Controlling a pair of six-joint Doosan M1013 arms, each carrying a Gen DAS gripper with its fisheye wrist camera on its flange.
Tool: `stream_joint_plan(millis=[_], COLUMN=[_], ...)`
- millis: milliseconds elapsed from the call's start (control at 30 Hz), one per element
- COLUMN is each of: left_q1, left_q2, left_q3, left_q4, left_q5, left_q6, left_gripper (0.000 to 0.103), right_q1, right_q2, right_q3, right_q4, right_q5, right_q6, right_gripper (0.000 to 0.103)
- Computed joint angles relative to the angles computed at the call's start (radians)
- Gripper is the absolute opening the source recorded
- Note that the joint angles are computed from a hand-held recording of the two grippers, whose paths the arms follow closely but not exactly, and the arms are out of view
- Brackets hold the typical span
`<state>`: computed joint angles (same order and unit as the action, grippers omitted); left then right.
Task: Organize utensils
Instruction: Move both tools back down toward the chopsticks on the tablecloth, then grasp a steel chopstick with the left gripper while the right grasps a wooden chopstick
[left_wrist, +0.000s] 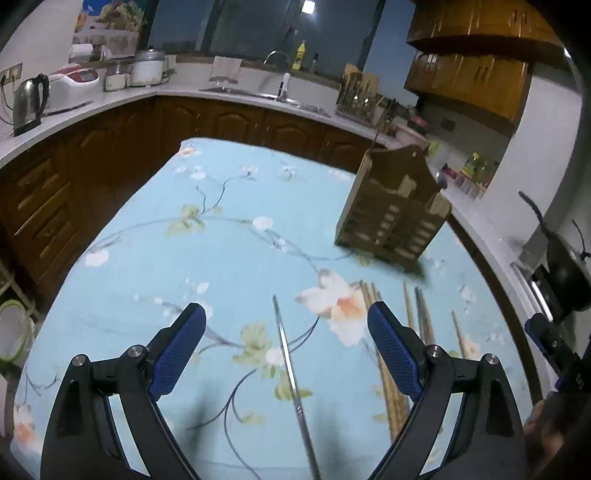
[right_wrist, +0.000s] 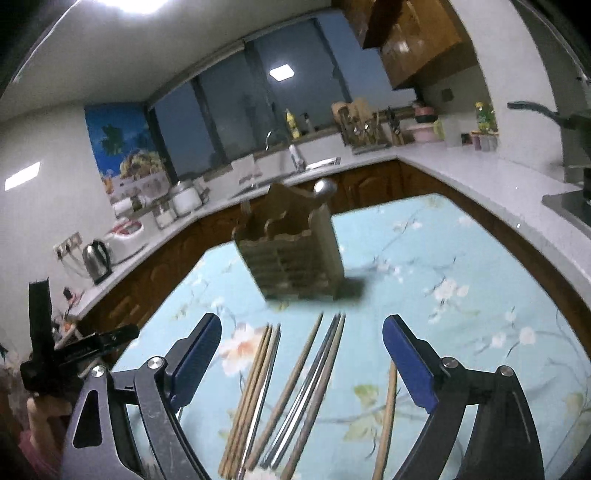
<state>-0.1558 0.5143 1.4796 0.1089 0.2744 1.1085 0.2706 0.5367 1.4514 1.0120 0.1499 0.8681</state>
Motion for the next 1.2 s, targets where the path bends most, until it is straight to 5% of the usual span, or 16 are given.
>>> stream_joint_plan(millis=[67, 300, 467, 567, 900, 1200], left_q1=[0.002, 0.003, 0.003, 0.008, 0.016, 0.024], left_q2=[0.001, 0.017, 0.033, 0.048, 0.140, 0.178], left_q3=[0.005, -0.010, -0.040, -0.064, -0.188, -0.231], left_q4=[-0.026, -0.038, -0.025, -0.122, -0.233, -0.278], left_q5=[0.003, 0.047, 0.095, 0.127, 0.288, 0.322], left_q6=[0.017, 0.033, 0.038, 0.148, 0.308, 0.342], left_gripper=[0.091, 0.091, 0.091, 0.091, 0.058, 0.050], right_q1=[0.002, 0.001, 0.005, 0.008, 0.005, 0.008], right_q2=[0.007, 0.038, 0.076, 0.107, 0.249, 0.343], right_q3=[-0.009, -0.052, -0.113, -0.162, -0.384, -0.537], right_q4=[-0.114, -0.195, -0.335, -0.415, -0.592, -0.741], right_q5=[0.016, 0.087, 0.150, 0.207, 0.422, 0.564], right_q6=[0.112, 0.204, 0.350, 0.433, 0.643, 0.774], right_gripper=[0.090, 0.087, 0.065, 0.052, 0.030, 0.020])
